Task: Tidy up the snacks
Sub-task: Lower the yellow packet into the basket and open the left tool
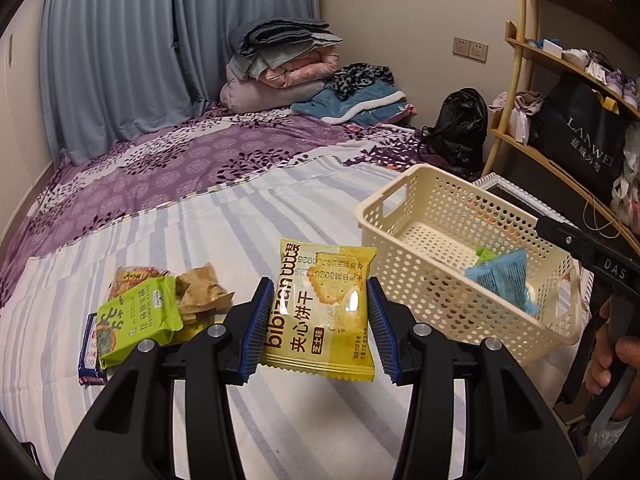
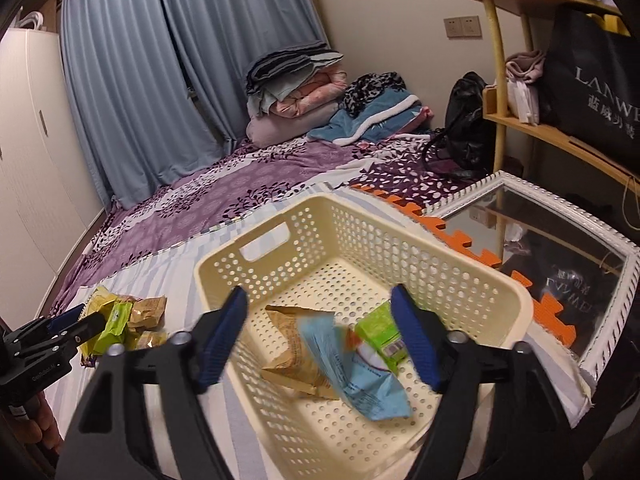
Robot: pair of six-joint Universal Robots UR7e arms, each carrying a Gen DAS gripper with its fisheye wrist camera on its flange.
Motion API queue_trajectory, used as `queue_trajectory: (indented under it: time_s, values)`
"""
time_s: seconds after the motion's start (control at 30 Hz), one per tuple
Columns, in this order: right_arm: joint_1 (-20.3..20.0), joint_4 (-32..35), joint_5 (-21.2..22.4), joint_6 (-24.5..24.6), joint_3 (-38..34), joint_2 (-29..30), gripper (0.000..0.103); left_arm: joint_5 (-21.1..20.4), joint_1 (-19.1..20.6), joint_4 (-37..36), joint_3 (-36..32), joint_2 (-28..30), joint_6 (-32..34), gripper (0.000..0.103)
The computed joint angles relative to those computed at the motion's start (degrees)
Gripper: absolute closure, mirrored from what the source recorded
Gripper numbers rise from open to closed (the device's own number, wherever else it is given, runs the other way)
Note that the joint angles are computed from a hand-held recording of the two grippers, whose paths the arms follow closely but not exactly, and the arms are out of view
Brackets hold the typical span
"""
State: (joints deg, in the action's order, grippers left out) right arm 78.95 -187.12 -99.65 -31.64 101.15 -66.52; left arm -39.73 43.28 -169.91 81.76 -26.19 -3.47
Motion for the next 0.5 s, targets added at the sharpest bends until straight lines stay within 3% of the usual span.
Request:
queue_trajectory:
  time_s: [0.4, 0.5]
  values:
    - [-1.4, -0.6, 0.4, 0.5, 0.4, -0.6, 0.025, -3.8, -1.1, 3.3, -10.5, 6.1, 5.9, 0.055]
    - [-1.8, -1.2, 0.4, 0.7, 0.4, -0.8, 0.017, -5.9, -1.2, 5.1, -14.2, 8.3, 7.7, 0.055]
